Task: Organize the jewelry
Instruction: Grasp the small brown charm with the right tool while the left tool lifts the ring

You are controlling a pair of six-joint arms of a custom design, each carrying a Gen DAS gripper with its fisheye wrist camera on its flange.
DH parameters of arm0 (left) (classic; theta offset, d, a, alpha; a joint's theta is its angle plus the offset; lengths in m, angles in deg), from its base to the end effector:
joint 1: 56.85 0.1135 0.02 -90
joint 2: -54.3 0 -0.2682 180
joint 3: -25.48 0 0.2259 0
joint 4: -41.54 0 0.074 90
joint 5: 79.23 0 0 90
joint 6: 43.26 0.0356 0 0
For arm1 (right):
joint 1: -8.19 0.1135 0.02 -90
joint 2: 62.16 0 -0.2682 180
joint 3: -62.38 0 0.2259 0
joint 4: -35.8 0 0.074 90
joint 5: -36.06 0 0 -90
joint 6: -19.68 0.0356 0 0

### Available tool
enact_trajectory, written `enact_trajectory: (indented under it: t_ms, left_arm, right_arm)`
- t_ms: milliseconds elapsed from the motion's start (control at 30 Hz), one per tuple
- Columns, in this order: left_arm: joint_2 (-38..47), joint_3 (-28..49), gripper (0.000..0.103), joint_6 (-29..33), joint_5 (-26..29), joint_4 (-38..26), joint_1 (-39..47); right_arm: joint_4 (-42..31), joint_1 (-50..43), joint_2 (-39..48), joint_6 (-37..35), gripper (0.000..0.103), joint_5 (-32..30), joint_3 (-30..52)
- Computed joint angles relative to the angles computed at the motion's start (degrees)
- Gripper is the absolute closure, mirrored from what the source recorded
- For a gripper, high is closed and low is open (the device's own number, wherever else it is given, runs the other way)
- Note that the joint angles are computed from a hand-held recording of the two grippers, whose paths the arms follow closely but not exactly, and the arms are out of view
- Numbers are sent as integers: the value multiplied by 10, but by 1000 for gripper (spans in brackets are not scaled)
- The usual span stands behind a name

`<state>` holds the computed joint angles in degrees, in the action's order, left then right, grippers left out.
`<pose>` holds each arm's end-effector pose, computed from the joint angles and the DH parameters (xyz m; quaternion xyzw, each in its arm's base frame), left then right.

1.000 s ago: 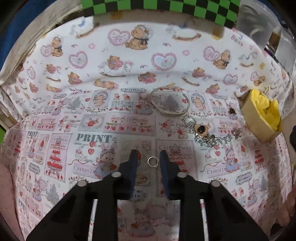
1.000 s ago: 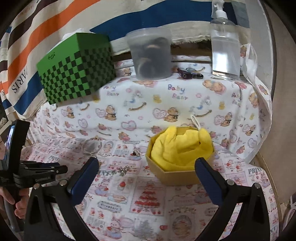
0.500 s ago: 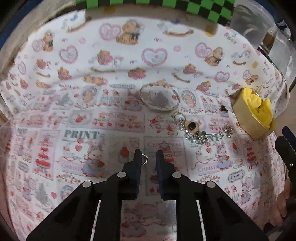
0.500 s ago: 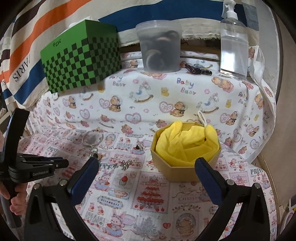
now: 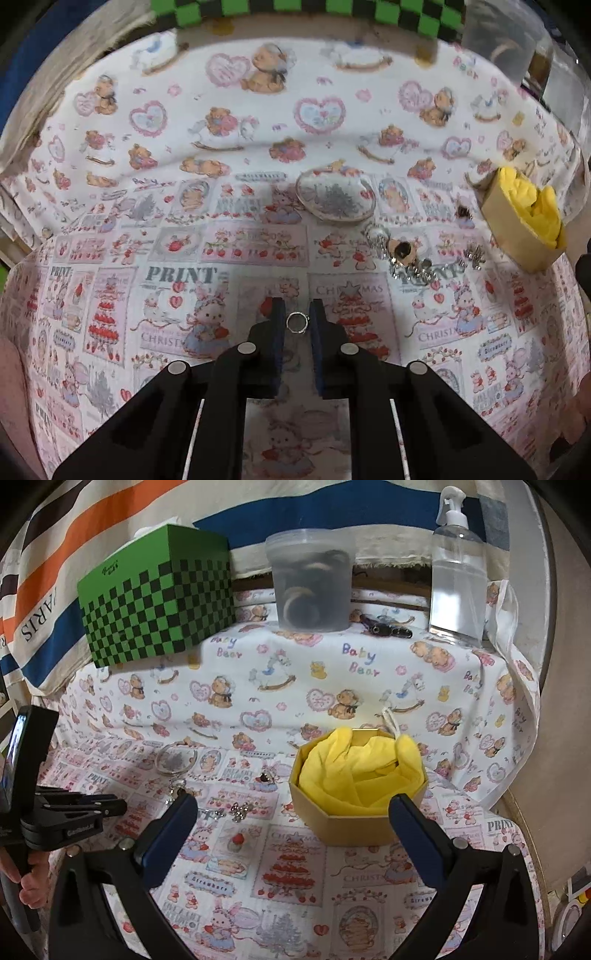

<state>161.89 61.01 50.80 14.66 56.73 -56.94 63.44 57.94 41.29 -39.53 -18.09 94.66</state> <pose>0.2305 -0.0028 0.0625 0.0444 0.9570 -0.0226 0.2859 0.1644 0.1620 0.0897 -0.0242 0.8823 0.0268 0.4692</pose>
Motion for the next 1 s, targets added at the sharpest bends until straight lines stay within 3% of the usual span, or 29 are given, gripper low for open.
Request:
enact_trajectory:
  t_ms: [133,267,467,533,600,733,767,867,1000]
  left_arm:
    - [-62,-34,91,-12,21,18,28]
    - [-113,-69,91,-16,125,45,129]
    - [-85,-48,91,-29,161,55,189]
    - [-83,-19,91,-23,207,-6,219]
    - [-59,2,91,-24,216,-16,221]
    - [-46,-18,91,-24,136,49,198]
    - [-41,-16,91,-26,126,52,198]
    - [-38,-28,91,-24,100,84,195]
    - [-60,-35,91,-21,128,73,217]
  right_arm:
    - [-1,7,-19,-2,0,-2,-8]
    - [-58,42,-59,29,0,69,-3]
    - [-161,28,-67,-1,0,-18,91]
    - [-207,20,-24,-4,2,-55,155]
    - [-238,9,16,-4,12,-89,203]
    - [-286,-19,111,-11,44,-179,310]
    - [-294,-22,128,-13,55,-189,327]
    - [-334,-26,180,-13,74,-195,390]
    - [-364,-34,224,-12,87,-217,443]
